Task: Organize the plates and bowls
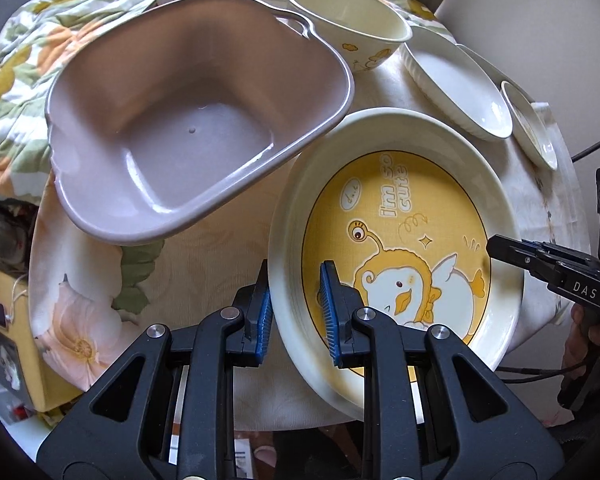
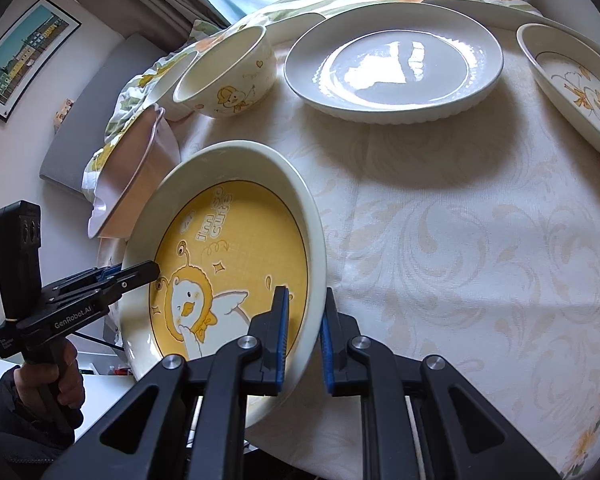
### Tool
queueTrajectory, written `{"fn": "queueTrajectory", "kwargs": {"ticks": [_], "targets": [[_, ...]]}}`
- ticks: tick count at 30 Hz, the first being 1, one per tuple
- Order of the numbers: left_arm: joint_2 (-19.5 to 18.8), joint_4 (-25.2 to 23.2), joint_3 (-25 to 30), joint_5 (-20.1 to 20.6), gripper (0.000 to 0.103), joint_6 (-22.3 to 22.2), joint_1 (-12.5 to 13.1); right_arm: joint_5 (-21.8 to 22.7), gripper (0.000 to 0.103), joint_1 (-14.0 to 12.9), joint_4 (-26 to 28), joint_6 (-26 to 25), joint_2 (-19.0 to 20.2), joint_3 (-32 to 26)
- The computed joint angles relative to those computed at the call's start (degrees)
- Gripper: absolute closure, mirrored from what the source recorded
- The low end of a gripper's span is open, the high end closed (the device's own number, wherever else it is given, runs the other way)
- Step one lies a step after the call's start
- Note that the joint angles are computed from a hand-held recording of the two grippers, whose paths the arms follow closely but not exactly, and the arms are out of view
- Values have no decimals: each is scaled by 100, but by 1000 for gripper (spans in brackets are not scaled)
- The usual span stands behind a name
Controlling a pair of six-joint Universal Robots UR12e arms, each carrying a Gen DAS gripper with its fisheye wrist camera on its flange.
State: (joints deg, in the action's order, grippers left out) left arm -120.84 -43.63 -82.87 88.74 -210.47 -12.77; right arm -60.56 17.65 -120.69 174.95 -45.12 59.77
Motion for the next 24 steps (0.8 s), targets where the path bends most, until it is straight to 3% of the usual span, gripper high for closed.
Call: {"fn": "queueTrajectory", "kwargs": {"ticks": [7,11,13,14,15,24], "targets": [[-61,-164,144,310,84,162,-83,-135,90,17,-36,39,-17,13],[-79,-149,153,295,78,144,-82,-362,90,70,-129,-90,-32,27],[-92,-190,173,288,65,125,-91,-346,90,66,-191,-60,-36,55],[-96,-212,182,350,49,106,-103,-318,90,61,-201,-22,-32,57],[-99,-218,191,442,39,95,-123,-301,90,59,-207,7,-28,56],[-38,-240,152,586,39,44,-159,-730,89,130,-249,-138,-60,46]]}}
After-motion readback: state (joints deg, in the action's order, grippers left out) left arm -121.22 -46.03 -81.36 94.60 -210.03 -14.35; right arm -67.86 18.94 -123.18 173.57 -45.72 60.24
